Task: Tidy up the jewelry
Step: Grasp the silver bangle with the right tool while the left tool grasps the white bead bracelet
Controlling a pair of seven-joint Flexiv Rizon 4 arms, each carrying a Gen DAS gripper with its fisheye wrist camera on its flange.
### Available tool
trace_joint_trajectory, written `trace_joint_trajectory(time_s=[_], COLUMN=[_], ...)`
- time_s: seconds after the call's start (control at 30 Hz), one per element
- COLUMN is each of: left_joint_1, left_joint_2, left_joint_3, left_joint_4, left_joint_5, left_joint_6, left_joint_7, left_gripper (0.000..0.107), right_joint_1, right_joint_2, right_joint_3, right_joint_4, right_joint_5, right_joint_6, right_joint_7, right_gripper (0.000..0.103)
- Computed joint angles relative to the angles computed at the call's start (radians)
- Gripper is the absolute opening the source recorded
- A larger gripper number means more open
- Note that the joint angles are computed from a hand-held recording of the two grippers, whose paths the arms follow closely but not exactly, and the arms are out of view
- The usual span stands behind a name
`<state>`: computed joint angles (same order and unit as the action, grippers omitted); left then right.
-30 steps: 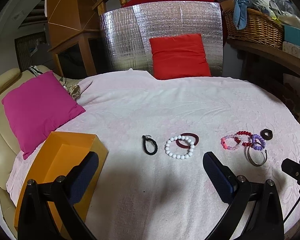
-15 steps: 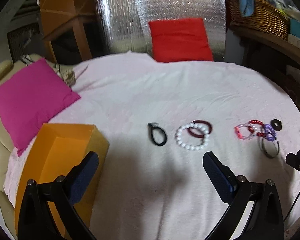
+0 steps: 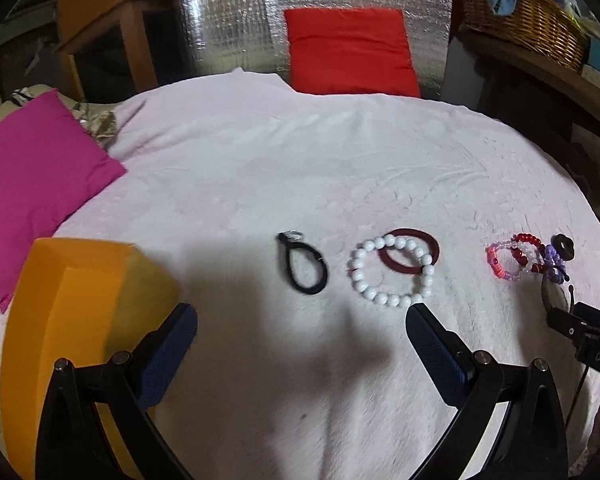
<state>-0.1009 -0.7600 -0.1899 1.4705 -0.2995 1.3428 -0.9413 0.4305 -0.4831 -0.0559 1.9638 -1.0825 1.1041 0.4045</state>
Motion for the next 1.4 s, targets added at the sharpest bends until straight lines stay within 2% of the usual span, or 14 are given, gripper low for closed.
trace_joint_trajectory(time_s=[0.13,0.23,0.33,0.43,0.47,0.53,0.6,0.67,0.73,0.83,0.93,1.2,1.3,1.4], left_joint_1=[-0.017,-0.047,-0.07,-0.064,-0.054,-0.054,-0.057,-0.041,-0.02,0.012,0.028,0.047,0.057,0.061], left_joint_2=[-0.037,-0.076,-0.11,-0.125,-0.126,-0.125,-0.125,-0.12,-0.106,-0.089,-0.071,-0.045,-0.037,-0.028], left_joint_3=[-0.015,0.0,0.022,0.0,-0.023,-0.035,-0.039,-0.073,-0.101,-0.145,-0.162,-0.168,-0.174,-0.181], left_joint_4=[-0.045,-0.102,-0.157,-0.177,-0.17,-0.166,-0.161,-0.139,-0.117,-0.087,-0.057,-0.026,-0.019,-0.012], left_joint_5=[0.007,0.016,0.016,0.003,-0.006,-0.009,-0.007,-0.023,-0.048,-0.105,-0.149,-0.233,-0.259,-0.281], left_joint_6=[-0.014,-0.054,-0.111,-0.141,-0.144,-0.155,-0.167,-0.148,-0.159,-0.189,-0.199,-0.22,-0.238,-0.246], left_joint_7=[0.02,0.019,-0.01,-0.008,0.011,0.035,0.06,0.105,0.141,0.191,0.231,0.306,0.335,0.373], left_gripper=[0.103,0.103,0.103,0.102,0.1,0.084,0.063,0.052,0.033,0.023,0.011,0.011,0.011,0.01], right_joint_1=[0.016,0.012,0.004,-0.018,-0.024,-0.043,-0.072,-0.099,-0.118,-0.143,-0.146,-0.069,-0.048,-0.032], right_joint_2=[-0.003,0.003,0.014,0.038,0.042,0.054,0.064,0.071,0.082,0.099,0.09,0.025,0.012,0.013], right_joint_3=[-0.002,0.0,0.01,0.008,0.011,0.014,0.012,-0.013,-0.036,-0.032,0.023,0.044,0.043,0.027], right_joint_4=[-0.008,0.0,0.011,0.05,0.056,0.075,0.094,0.116,0.13,0.127,0.115,0.015,-0.01,-0.01], right_joint_5=[-0.004,-0.026,-0.028,-0.074,-0.079,-0.101,-0.119,-0.193,-0.297,-0.43,-0.31,-0.036,0.028,0.026], right_joint_6=[-0.053,-0.055,-0.071,-0.018,-0.011,0.031,0.112,0.215,0.275,0.259,0.168,-0.058,-0.103,-0.11], right_joint_7=[0.003,0.011,0.0,0.051,0.054,0.072,0.104,0.191,0.308,0.445,0.323,0.062,0.021,0.013], right_gripper=[0.052,0.048,0.029,0.026,0.025,0.025,0.026,0.03,0.062,0.073,0.073,0.072,0.044,0.035])
